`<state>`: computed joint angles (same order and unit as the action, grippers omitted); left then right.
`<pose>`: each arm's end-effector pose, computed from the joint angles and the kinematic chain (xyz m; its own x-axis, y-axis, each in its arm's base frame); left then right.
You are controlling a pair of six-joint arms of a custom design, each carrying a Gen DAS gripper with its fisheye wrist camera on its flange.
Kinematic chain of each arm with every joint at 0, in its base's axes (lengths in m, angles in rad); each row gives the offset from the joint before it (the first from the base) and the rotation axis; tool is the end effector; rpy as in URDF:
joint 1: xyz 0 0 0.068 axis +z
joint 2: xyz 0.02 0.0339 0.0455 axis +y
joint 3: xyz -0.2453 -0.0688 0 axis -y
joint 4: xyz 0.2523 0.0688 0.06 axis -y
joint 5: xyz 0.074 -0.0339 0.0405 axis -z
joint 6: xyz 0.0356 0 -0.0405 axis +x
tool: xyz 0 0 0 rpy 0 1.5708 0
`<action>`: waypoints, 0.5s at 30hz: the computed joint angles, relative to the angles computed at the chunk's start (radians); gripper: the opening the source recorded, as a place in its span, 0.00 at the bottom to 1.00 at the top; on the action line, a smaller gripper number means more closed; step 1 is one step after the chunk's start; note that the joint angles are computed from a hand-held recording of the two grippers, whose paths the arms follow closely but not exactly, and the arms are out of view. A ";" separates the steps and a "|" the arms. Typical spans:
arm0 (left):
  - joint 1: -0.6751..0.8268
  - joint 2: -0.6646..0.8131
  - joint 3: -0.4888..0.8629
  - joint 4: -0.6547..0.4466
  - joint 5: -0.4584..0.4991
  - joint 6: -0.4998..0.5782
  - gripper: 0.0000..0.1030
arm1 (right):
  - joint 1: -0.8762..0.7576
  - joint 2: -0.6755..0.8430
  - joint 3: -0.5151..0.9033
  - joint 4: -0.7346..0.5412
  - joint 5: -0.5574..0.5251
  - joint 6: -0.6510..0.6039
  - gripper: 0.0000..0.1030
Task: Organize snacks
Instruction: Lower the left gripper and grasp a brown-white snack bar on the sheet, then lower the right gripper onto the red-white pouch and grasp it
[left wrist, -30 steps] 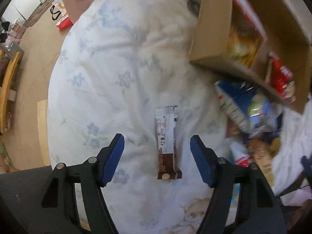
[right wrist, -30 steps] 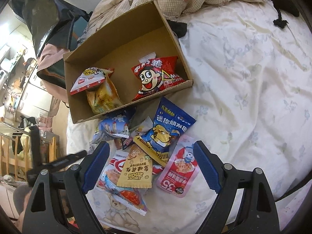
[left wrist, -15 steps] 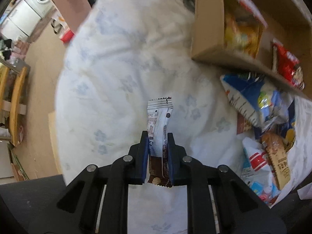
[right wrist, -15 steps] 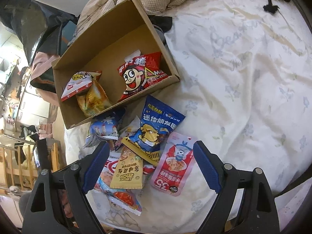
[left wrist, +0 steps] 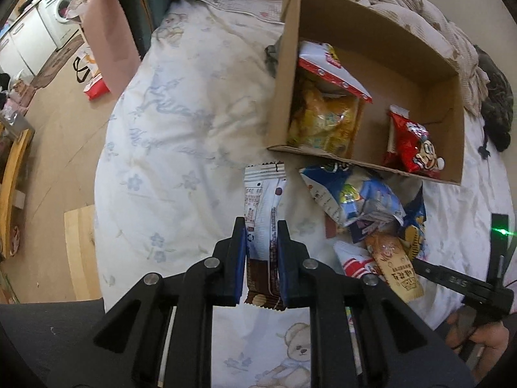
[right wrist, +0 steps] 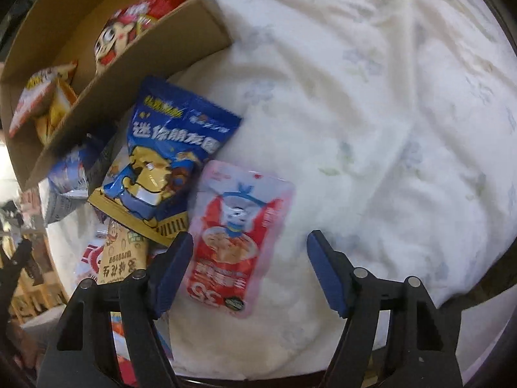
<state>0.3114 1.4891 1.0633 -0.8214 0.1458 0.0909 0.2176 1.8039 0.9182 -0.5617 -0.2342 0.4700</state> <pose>0.2769 0.0837 0.2049 -0.9223 -0.2025 -0.3292 -0.1762 0.9784 -0.1083 0.2874 0.0720 0.0870 -0.9717 0.2363 -0.0054 0.2268 0.9383 0.2611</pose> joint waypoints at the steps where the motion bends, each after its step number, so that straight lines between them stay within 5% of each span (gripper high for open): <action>1: 0.001 -0.010 -0.007 -0.001 0.002 0.002 0.14 | 0.008 0.005 0.005 0.002 0.002 0.009 0.75; 11: 0.030 0.000 -0.002 -0.011 0.023 0.007 0.14 | 0.183 0.063 0.059 -0.033 0.225 -0.050 0.81; 13: 0.029 -0.002 -0.005 -0.008 0.023 0.006 0.14 | 0.191 0.050 0.047 -0.041 0.262 -0.075 0.80; 15: 0.030 0.001 -0.002 -0.013 0.028 0.005 0.14 | 0.175 0.024 0.023 -0.042 0.258 -0.101 0.68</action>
<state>0.3413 1.4899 1.0615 -0.8349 0.1733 0.0962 0.3928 1.8283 0.9409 -0.6034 0.0236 0.3686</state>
